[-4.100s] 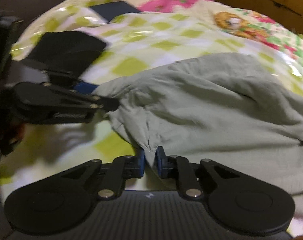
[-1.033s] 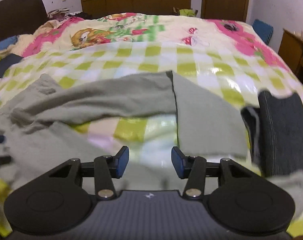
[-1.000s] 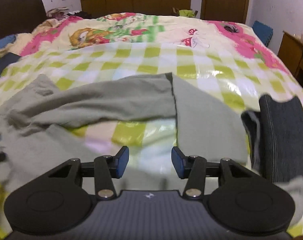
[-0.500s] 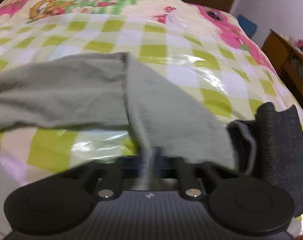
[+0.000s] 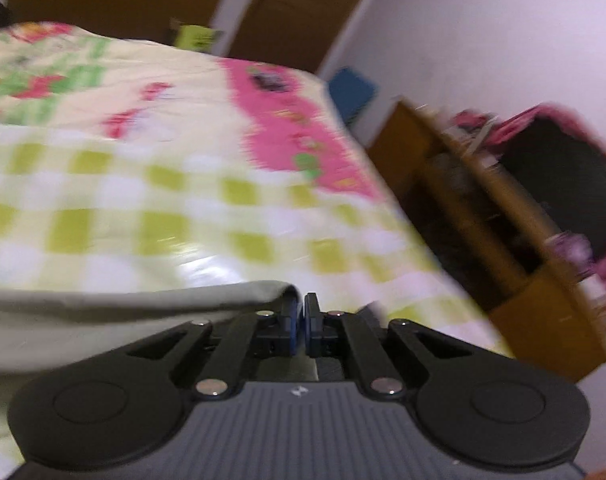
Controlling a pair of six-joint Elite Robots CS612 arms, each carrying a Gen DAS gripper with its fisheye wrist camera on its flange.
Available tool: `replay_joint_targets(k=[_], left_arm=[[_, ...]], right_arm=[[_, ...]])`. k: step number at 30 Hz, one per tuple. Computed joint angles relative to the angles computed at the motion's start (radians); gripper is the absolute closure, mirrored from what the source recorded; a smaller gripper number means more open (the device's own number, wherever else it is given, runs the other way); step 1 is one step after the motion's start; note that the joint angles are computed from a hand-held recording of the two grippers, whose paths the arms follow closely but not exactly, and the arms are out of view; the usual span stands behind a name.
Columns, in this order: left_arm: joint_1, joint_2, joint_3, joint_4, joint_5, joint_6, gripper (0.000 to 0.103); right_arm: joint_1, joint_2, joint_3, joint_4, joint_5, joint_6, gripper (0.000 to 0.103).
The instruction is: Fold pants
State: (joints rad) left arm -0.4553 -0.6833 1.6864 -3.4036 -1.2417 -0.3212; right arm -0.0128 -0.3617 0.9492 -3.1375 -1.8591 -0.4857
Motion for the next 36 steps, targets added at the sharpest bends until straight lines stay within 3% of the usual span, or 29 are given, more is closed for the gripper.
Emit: replay_joint_targets(k=[1, 5, 7, 9, 11, 13, 15, 16, 18, 22, 25, 27, 29, 31, 32, 36], left_arm=[[0.001, 0.001, -0.003, -0.004, -0.002, 0.007, 0.037], [0.012, -0.005, 0.012, -0.022, 0.015, 0.030, 0.034], [0.020, -0.012, 0.029, -0.021, 0.030, 0.041, 0.031], [0.032, -0.019, 0.043, -0.006, 0.053, 0.059, 0.031], [0.046, -0.027, 0.053, 0.011, 0.083, 0.075, 0.031], [0.064, -0.030, 0.055, 0.027, 0.109, 0.088, 0.031], [0.085, -0.029, 0.047, 0.045, 0.123, 0.094, 0.031], [0.097, -0.027, 0.039, 0.056, 0.120, 0.097, 0.031], [0.115, -0.023, 0.025, 0.079, 0.118, 0.101, 0.031], [0.138, -0.017, 0.020, 0.081, 0.109, 0.087, 0.031], [0.147, -0.013, 0.023, 0.076, 0.087, 0.123, 0.031], [0.154, -0.010, 0.024, 0.076, 0.068, 0.159, 0.031], [0.162, -0.005, 0.017, 0.078, 0.052, 0.197, 0.030], [0.175, -0.002, 0.008, 0.079, 0.018, 0.218, 0.030], [0.181, -0.001, 0.004, 0.080, 0.002, 0.222, 0.030], [0.191, 0.001, -0.015, 0.081, -0.007, 0.282, 0.030]], right_arm=[[0.007, 0.013, -0.028, 0.025, -0.046, -0.001, 0.067], [0.015, -0.004, 0.023, -0.039, 0.003, -0.027, 0.061], [0.022, -0.022, 0.074, -0.094, 0.065, -0.071, 0.050], [0.028, -0.051, 0.135, -0.111, 0.183, -0.097, 0.047], [0.026, -0.086, 0.176, -0.038, 0.360, -0.090, 0.047], [0.030, -0.112, 0.200, 0.089, 0.550, -0.112, 0.047], [0.039, -0.120, 0.194, 0.228, 0.689, -0.136, 0.047], [0.048, -0.120, 0.181, 0.327, 0.751, -0.171, 0.047], [0.070, -0.112, 0.156, 0.466, 0.811, -0.256, 0.047], [0.118, -0.075, 0.092, 0.627, 0.842, -0.398, 0.046], [0.148, -0.036, 0.017, 0.742, 0.816, -0.420, 0.045], [0.159, -0.029, 0.017, 0.733, 0.792, -0.421, 0.044], [0.163, -0.024, 0.006, 0.735, 0.779, -0.413, 0.052], [0.161, -0.030, 0.009, 0.741, 0.785, -0.399, 0.091], [0.162, -0.025, -0.010, 0.755, 0.788, -0.381, 0.097], [0.175, -0.005, -0.045, 0.679, 0.800, -0.327, 0.098]])
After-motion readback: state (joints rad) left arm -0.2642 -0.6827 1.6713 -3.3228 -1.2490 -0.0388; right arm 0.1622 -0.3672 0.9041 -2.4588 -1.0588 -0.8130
